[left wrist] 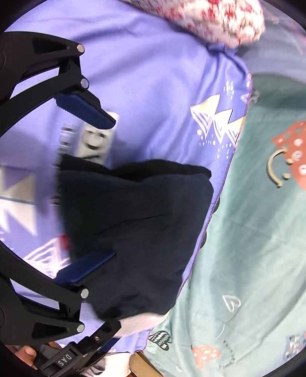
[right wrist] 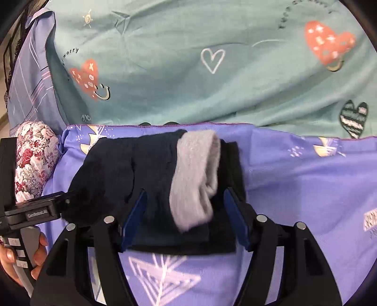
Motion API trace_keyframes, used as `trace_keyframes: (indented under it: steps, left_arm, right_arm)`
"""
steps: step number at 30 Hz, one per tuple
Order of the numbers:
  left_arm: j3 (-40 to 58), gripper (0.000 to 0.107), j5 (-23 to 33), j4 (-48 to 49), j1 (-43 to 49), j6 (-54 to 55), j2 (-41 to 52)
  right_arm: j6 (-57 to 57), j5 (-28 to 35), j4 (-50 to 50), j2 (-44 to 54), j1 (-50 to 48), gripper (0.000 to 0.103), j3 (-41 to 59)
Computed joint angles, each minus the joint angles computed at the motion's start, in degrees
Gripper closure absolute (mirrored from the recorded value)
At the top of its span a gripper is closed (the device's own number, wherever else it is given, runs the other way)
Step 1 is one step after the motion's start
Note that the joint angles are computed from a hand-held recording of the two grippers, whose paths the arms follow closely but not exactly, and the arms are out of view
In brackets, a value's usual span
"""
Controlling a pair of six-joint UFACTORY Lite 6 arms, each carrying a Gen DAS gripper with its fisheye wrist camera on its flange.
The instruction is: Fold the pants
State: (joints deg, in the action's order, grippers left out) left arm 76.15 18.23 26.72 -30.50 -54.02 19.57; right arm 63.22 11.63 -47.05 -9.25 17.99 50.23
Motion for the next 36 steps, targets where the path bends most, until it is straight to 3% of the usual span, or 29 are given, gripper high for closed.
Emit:
trace_keyframes:
  steps: [2,4,7,10,13,18,20,23,31,36]
  left_arm:
    - [-8.76,0.006,0.77,10.13,-3.19,-11.99,-8.96]
    - [-15.57,0.006,4.09,20.91,-7.89,-23.99,-16.31]
    - [-25.5,0.006,12.31,35.65,-18.34,-41.87,-24.74]
    - [-34.01,0.006,19.56,38.55,-28.92,-49.75,-31.39]
    - [-41.04,0.006,26.87,40.4,-40.1,-60.42,-34.71]
    - [-44.91,0.006,34.23,39.76,-52.19,-68.72,-32.28]
    - [-43.98,0.006,38.18,36.58,-56.06,-69.86,-28.48]
    - [-45.35,0.006,39.55,35.9,-58.83,-73.15,-27.96]
    - [-49.96,0.006,36.3,36.65,-60.08,-80.29,-29.09]
    - [-51.33,0.006,35.68,38.17,-59.72,-82.49,-28.73]
  right_arm:
    - [7.01,6.25,-6.73,-6.96,4.72,0.014,-4.54]
    - [18.16,17.26,-17.42,-12.46,13.67,0.009,-9.26]
    - [25.19,32.24,-18.32,-22.66,30.48,0.005,-18.38]
    - [32.19,43.93,-14.79,-30.37,45.57,0.001,-24.67]
    - [40.85,57.95,-10.35,-31.33,62.99,0.001,-27.58]
    - [56.52,71.31,-2.69,-27.38,84.1,0.001,-27.35]
    - [64.05,74.58,-0.58,-25.58,91.44,0.001,-27.61]
    - [71.15,76.38,1.41,-20.46,96.65,0.001,-27.55]
    - [77.62,73.16,1.04,-19.24,99.29,0.001,-31.23]
    - [77.23,67.68,0.19,-16.62,97.15,0.001,-31.75]
